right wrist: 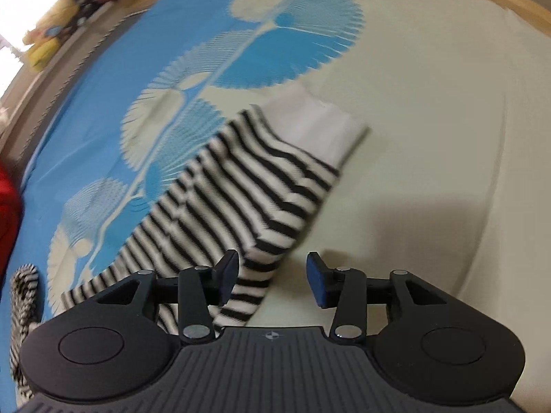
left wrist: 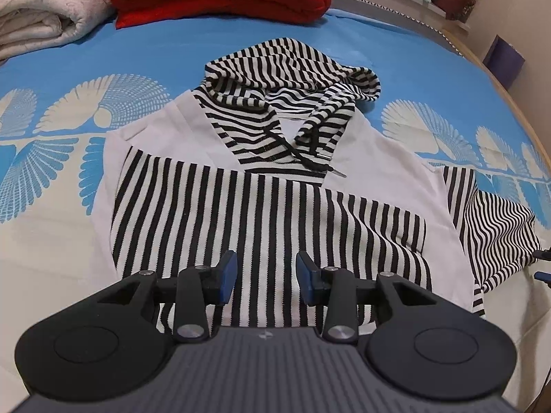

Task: Fold small clothes

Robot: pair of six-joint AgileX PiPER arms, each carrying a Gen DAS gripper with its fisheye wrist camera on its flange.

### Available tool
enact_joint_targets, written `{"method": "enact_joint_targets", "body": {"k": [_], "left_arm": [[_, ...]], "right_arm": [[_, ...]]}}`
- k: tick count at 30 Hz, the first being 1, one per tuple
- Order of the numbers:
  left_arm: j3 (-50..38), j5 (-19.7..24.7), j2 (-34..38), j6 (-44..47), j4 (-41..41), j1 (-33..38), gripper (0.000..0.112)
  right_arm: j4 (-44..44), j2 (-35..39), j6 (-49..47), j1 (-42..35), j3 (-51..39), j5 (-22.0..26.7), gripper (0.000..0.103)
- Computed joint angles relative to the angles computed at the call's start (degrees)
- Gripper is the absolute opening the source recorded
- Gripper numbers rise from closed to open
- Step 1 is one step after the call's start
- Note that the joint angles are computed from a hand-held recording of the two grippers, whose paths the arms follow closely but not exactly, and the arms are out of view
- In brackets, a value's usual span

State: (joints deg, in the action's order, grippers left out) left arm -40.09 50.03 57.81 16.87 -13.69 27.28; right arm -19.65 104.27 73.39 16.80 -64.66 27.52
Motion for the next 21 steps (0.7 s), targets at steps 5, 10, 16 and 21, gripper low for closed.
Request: {"method": "enact_joint_targets", "body": {"k": [5,10,16,21], "left_arm": [[0.0,-0.7,0.6,-1.8,0.9,-1.4,0.042],[-0.1,-0.8,0.9,-2.0,1.1,-1.3,0.042],[-0.6,0.2,0.8,1.9,-0.9,2.2,0.042],[-1.8,2.2,0.7,6.9,-4.1,7.6,0.042]], "right_arm": [[4.7,1.5,-1.0,-2.0,1.0,-3.3,0.047],[2.0,2.9,2.8,-2.4,0.4,-5.0,0.047],[-9.9,3.9,14.7,-0.4,-1.0,-4.6,0.007],[-31.1,2.5,30.1,9.5,-6.3,6.3,0.004]]}}
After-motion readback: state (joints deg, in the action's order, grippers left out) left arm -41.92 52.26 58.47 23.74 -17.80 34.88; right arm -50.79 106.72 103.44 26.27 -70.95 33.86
